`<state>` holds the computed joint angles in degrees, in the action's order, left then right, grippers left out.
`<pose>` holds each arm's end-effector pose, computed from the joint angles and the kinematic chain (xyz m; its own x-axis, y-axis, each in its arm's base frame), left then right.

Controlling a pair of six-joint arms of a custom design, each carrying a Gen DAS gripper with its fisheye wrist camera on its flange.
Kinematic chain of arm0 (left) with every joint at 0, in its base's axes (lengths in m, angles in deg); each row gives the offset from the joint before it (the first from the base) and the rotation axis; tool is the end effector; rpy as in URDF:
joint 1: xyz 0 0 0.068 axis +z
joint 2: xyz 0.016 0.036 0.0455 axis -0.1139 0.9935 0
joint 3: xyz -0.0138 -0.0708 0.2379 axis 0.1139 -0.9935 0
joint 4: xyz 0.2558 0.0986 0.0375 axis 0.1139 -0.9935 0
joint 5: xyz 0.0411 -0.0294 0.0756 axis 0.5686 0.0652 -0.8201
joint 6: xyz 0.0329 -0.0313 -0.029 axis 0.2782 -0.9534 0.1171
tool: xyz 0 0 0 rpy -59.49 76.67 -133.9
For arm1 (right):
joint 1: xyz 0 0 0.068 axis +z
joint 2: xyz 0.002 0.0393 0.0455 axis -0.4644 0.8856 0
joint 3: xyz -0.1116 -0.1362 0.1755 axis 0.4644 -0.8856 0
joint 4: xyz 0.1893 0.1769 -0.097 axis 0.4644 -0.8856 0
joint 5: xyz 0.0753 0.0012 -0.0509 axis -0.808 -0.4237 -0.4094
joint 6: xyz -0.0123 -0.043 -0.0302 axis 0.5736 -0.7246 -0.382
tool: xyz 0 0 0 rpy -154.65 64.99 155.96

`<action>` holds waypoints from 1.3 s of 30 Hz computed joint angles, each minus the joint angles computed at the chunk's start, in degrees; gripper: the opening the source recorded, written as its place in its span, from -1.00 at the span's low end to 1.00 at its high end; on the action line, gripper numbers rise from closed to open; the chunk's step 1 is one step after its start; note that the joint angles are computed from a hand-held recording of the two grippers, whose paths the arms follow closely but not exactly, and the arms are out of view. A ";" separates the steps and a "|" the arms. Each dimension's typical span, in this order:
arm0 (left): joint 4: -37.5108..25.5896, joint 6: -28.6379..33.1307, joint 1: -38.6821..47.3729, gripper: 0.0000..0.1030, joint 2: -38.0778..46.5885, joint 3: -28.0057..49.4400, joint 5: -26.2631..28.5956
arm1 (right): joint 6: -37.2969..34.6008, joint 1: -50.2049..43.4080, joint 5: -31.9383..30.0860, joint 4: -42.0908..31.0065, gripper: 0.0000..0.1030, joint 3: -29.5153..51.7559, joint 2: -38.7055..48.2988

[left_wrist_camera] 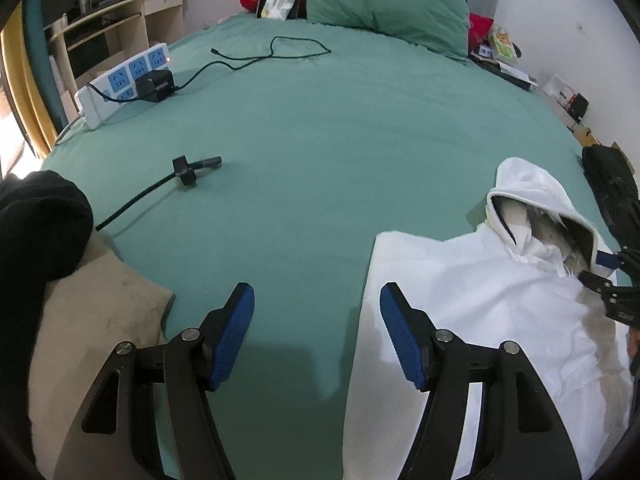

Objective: Fold large clothes

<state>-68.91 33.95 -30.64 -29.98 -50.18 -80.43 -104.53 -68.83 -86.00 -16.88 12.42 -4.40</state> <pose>0.1909 -0.0837 0.1634 -0.8044 0.1337 -0.5789 0.2258 0.9700 -0.0898 0.1257 -0.0932 0.1575 -0.8217 -0.2620 -0.5061 -0.2314 0.9649 -0.1239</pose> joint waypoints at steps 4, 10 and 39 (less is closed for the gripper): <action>1.05 -1.82 1.58 0.34 -2.97 -1.33 -0.94 | -4.46 -7.70 -7.79 -6.99 0.33 8.14 5.32; 1.52 -1.69 4.46 0.34 -3.63 -1.44 0.41 | 0.34 -11.32 -19.94 -9.81 0.55 20.89 13.65; 2.05 0.45 3.96 0.34 0.37 -1.36 2.61 | -3.51 29.68 11.61 -4.83 0.87 33.40 53.73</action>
